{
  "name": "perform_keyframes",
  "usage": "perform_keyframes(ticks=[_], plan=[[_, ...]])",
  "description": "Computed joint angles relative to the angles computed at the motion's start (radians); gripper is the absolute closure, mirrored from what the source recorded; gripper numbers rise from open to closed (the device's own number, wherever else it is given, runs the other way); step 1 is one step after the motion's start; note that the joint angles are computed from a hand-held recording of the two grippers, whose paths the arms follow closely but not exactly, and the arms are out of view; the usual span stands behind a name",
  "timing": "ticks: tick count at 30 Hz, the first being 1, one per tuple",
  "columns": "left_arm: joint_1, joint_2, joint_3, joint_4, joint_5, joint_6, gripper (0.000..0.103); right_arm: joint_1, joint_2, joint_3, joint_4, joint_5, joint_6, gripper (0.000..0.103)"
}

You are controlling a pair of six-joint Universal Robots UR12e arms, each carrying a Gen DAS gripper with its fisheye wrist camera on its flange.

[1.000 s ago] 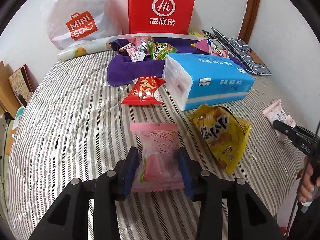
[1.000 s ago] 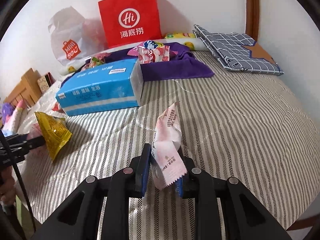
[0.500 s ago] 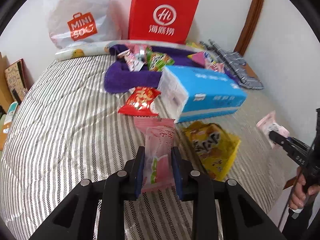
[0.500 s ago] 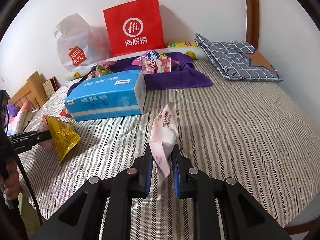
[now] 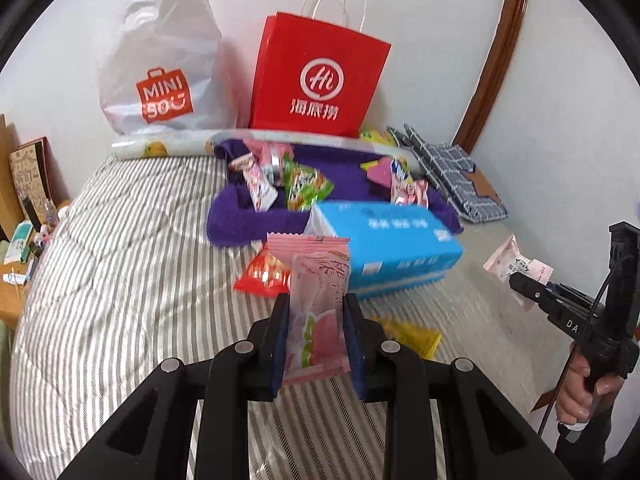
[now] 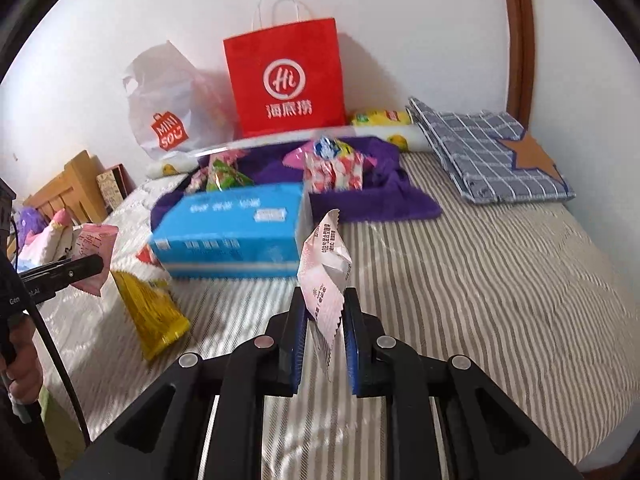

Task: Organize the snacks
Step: 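Carry the white-pink packet and pink packet with both tools over the purple towel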

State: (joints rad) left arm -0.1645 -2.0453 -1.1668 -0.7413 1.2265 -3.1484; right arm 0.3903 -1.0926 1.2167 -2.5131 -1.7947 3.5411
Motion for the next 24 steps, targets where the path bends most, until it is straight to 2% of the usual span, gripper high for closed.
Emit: perform_keyframes(ticks=[5,11,17,24], plan=[[-0.008,-0.041,0.085,-0.021,-0.014,-0.027,0.079,-0.010,0.040,-0.084,0.012,0.019,-0.036,0.086],[-0.028,-0.113,0.221,-0.054,0.023,-0.033,0.079,-0.030,0.109,-0.218,0.045,0.023,-0.075,0.086],[-0.038,-0.204,0.379,-0.097,0.063,-0.059,0.078,-0.052,0.180,-0.350,0.087,0.028,-0.089,0.086],[-0.043,-0.325,0.583,-0.171,0.085,-0.090,0.078,-0.074,0.294,-0.555,0.177,0.046,-0.104,0.086]])
